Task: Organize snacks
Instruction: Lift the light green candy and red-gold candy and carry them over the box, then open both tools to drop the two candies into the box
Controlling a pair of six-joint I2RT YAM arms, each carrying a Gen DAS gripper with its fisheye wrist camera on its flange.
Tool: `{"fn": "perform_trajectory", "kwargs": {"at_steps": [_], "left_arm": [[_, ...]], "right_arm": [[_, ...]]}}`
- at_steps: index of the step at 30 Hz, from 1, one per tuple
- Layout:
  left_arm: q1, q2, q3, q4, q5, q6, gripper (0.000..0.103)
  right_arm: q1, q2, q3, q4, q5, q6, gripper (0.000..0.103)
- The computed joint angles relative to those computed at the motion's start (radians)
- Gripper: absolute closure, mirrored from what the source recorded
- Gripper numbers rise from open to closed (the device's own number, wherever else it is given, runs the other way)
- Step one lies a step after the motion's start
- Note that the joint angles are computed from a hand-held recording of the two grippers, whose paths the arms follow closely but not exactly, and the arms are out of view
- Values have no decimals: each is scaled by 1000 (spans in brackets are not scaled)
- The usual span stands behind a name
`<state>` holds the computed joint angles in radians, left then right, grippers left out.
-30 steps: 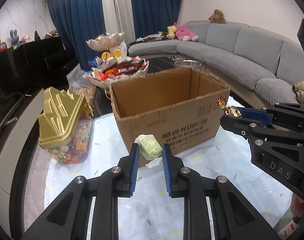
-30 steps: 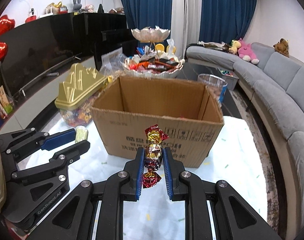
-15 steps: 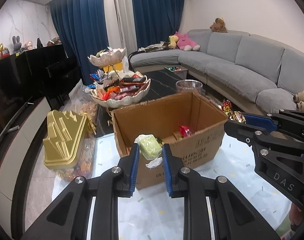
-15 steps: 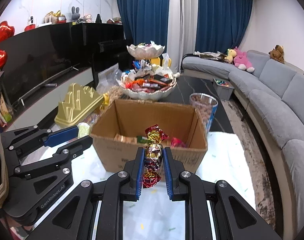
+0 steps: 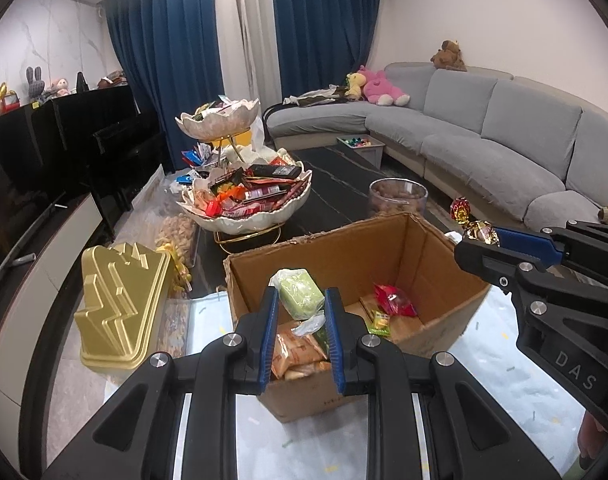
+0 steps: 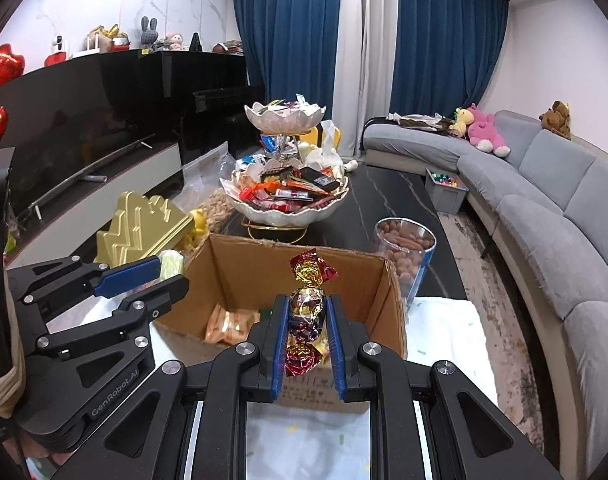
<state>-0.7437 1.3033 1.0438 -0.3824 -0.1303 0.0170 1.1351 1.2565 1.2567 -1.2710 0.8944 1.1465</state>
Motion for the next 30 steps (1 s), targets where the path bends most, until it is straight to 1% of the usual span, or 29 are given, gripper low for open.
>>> {"fn": "perform_trajectory", "kwargs": {"at_steps": [5, 11, 16, 22, 27, 30], "left_arm": [[18, 76, 42, 17, 17, 3, 79], [36, 144, 67, 44, 28, 8, 79], [48, 181, 69, 64, 30, -1, 79], [59, 223, 81, 74, 20, -37, 79], [62, 243, 91, 69, 8, -71, 79], [71, 247, 98, 56, 14, -87, 77]], "right_arm": [[-97, -20, -36, 113, -49, -130, 83], [-190, -22, -76, 221, -103, -237, 83], [-230, -26, -112, 276, -132, -277, 83], [-267, -22, -147, 312, -160, -288, 83], [-283, -15, -154, 325, -173, -290, 83], [-284, -10, -153, 321, -162, -286, 82]]}}
